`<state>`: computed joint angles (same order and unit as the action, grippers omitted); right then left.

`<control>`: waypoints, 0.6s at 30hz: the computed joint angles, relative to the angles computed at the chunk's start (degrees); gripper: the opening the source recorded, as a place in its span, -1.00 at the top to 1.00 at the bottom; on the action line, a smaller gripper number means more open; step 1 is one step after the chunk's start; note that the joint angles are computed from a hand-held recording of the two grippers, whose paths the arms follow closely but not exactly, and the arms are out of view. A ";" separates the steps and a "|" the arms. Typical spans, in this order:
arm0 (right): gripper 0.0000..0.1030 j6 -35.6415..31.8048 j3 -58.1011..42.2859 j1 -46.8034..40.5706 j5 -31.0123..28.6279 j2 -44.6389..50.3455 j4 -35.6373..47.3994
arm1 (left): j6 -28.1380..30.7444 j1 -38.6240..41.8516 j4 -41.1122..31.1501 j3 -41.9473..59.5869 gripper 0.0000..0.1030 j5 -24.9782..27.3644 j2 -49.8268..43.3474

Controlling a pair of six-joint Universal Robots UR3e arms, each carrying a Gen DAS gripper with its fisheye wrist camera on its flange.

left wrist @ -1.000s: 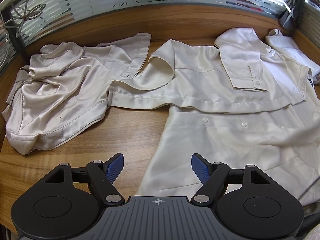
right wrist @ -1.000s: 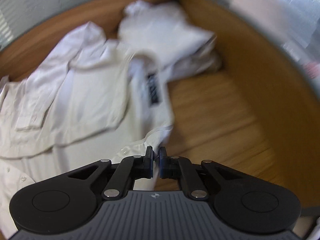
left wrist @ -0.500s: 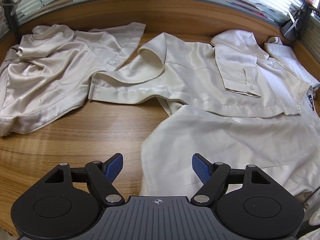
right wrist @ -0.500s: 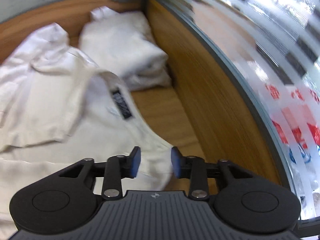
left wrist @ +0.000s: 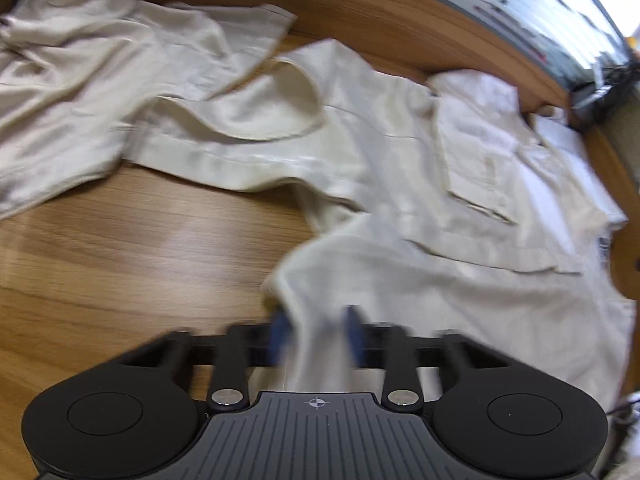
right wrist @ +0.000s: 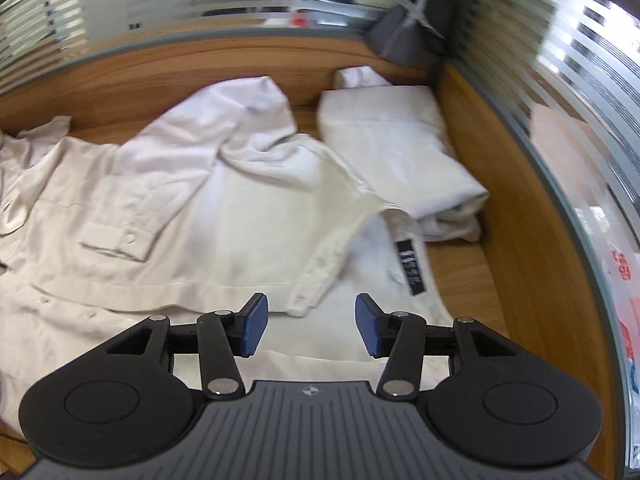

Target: Fold clothes

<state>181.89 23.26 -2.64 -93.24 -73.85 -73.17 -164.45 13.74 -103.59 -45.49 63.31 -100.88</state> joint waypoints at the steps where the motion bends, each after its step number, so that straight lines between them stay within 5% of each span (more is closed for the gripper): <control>1: -0.05 0.01 -0.59 0.40 0.01 0.31 0.48 | 0.69 -0.08 -0.07 -0.22 0.88 -1.37 0.22; 10: -0.06 0.67 7.23 1.50 0.36 -3.88 -0.44 | 10.02 -7.55 -2.75 4.30 0.81 -10.67 0.11; 16: -0.08 0.91 13.02 1.20 0.78 -7.20 -1.61 | 18.83 -16.16 -8.48 12.91 -0.07 -8.79 -5.13; 18: -0.10 1.04 14.43 0.89 0.99 -8.17 -1.90 | 19.73 -17.17 -5.61 9.74 -0.14 -7.61 -3.07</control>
<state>182.92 37.69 -1.74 -92.24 -82.03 -75.07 -144.72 -3.43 -109.20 -35.75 55.70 -103.95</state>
